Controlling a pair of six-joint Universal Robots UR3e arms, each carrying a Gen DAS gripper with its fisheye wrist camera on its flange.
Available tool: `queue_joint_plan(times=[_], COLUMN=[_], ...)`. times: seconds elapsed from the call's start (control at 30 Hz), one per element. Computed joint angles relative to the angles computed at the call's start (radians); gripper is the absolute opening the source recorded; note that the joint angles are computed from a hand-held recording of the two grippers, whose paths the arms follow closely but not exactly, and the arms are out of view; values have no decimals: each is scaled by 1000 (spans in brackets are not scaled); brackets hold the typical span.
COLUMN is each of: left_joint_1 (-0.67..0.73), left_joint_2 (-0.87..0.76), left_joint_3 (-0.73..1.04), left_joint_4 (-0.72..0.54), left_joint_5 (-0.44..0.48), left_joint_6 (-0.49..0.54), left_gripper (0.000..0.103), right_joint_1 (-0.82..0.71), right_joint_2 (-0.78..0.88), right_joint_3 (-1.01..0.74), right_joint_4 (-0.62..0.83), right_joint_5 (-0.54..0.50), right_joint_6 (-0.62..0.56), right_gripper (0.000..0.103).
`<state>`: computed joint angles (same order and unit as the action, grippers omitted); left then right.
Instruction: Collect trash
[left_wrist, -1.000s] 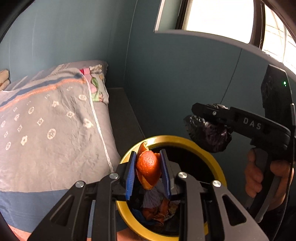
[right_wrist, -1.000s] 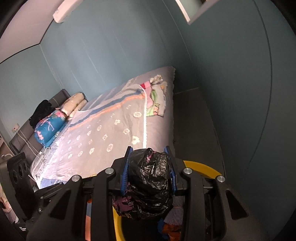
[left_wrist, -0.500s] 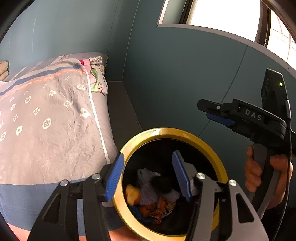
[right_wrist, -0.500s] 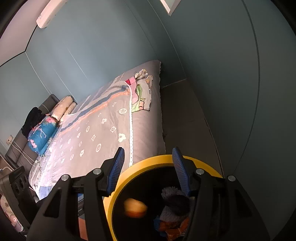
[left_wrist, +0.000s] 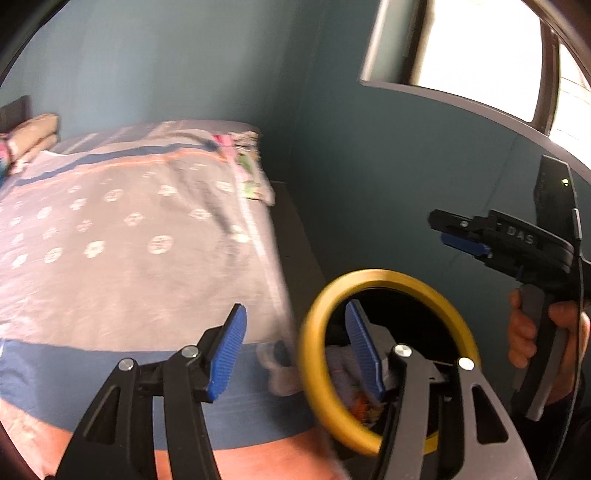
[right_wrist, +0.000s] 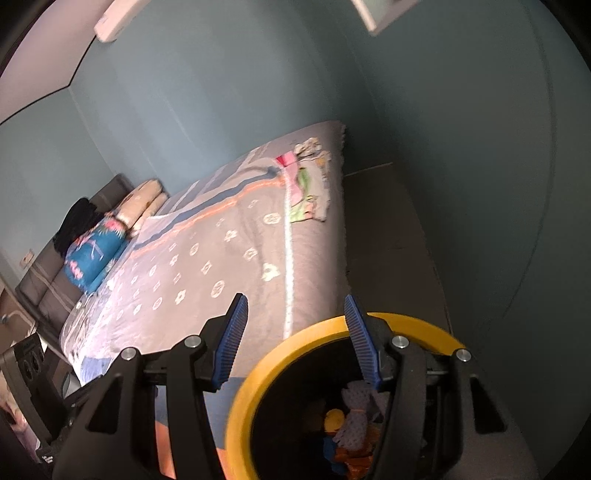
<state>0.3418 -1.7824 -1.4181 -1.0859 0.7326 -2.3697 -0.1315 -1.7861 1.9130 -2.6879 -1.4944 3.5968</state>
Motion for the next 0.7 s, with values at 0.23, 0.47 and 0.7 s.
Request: queue_joint_plan(times=[0.23, 0.47, 0.7], left_joint_1=[153, 310, 464], left_joint_2=[12, 71, 182], left_joint_3=[-29, -55, -153], left_joint_4=[119, 173, 252], left_joint_5=[-9, -81, -200], left_joint_6=[-59, -88, -120], left_gripper=[55, 75, 95], right_joint_1=[193, 294, 468], right_joint_2=[261, 448, 557], right_joint_3=[-292, -534, -696], right_joint_4=[48, 83, 32], right_joint_5=[-51, -13, -187], right_joint_6=[-24, -10, 1], right_gripper=[54, 68, 88])
